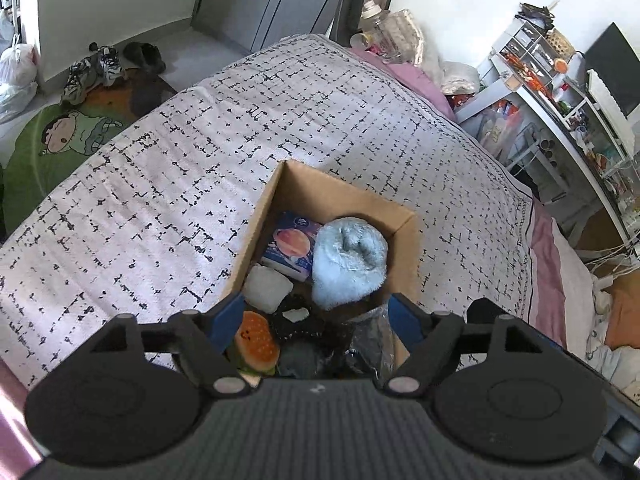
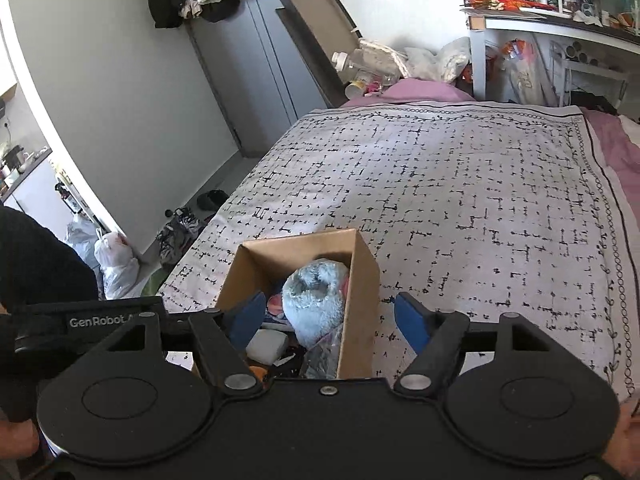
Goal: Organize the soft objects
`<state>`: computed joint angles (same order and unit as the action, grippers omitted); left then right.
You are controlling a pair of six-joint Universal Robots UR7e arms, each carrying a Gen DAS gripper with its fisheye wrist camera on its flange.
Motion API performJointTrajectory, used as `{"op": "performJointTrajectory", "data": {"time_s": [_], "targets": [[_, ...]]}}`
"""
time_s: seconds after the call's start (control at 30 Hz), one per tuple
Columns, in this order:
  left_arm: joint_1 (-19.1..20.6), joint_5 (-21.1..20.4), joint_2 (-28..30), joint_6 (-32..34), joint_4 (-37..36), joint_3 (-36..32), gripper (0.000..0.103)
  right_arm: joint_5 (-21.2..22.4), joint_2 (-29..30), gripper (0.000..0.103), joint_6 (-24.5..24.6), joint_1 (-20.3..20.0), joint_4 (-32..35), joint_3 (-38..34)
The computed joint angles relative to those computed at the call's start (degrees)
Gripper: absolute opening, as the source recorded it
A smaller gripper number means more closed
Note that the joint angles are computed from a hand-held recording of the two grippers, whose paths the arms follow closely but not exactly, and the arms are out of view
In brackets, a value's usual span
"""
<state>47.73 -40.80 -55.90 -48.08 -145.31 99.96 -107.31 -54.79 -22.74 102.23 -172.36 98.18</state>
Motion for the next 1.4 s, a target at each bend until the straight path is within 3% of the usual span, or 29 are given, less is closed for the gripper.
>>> {"op": "performJointTrajectory", "data": {"time_s": [0.23,0.43,0.73,0.97,1.2,1.4], "targets": [[-2.5,0.9,-1.2,-0.9,2.5,0.8,0.083,-1.4,-3.0,0.083,-0.4,0.7,-1.0,2.2],[-5.1,1.7,-2.1,-2.0,5.1,1.4,0.086,-0.8,-7.1,0.089,1.6,0.2,0.7,4.4],[-9.1,3.0,-2.9,-3.9,10.0,2.5,0.089,0.7,-12.8,0.103,0.6,-0.6,2.2,7.8],[-11.7,4.0,-3.6,-6.6,14.0,3.3,0.089,1.6,-16.1,0.103,0.6,-0.9,6.1,8.9],[-14.2,5.8,-4.3,-9.0,16.9,3.8,0.090,-2.1,-17.6,0.103,-0.5,0.1,4.7,10.1],[-16.0,6.9,-4.4,-11.6,20.2,3.7,0.094,-2.5,-19.5,0.103,-1.9,0.0,4.2,11.6]]}}
